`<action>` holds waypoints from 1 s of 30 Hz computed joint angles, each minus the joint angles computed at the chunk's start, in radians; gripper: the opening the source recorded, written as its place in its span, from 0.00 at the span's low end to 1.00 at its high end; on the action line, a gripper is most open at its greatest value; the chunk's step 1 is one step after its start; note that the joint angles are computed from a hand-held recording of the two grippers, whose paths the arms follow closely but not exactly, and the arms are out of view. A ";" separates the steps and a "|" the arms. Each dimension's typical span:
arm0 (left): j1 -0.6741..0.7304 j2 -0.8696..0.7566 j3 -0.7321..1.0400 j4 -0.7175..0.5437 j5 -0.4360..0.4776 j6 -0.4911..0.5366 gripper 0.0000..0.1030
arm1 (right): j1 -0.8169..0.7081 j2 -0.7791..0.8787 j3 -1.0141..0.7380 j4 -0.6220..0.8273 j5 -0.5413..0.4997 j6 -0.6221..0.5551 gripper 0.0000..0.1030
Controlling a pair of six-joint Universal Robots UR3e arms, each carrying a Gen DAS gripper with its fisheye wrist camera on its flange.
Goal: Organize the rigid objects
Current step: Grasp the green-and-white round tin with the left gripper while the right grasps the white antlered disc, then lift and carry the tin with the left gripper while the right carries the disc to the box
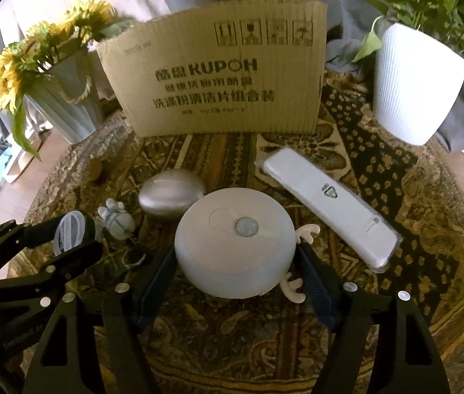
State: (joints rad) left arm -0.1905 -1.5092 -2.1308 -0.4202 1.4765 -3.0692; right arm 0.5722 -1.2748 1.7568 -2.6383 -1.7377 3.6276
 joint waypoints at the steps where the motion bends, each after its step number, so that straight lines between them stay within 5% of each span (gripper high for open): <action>1: -0.002 0.004 0.003 -0.001 0.003 -0.002 0.49 | 0.002 -0.007 0.000 0.001 -0.006 -0.001 0.73; 30: -0.018 0.048 0.235 0.040 0.075 -0.063 0.50 | 0.060 -0.076 -0.232 0.075 -0.221 -0.041 0.73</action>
State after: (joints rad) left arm -0.2082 -1.4612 -1.8962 -0.3804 1.5513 -3.1322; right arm 0.6326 -1.3507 1.5249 -2.5631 -1.9585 3.5869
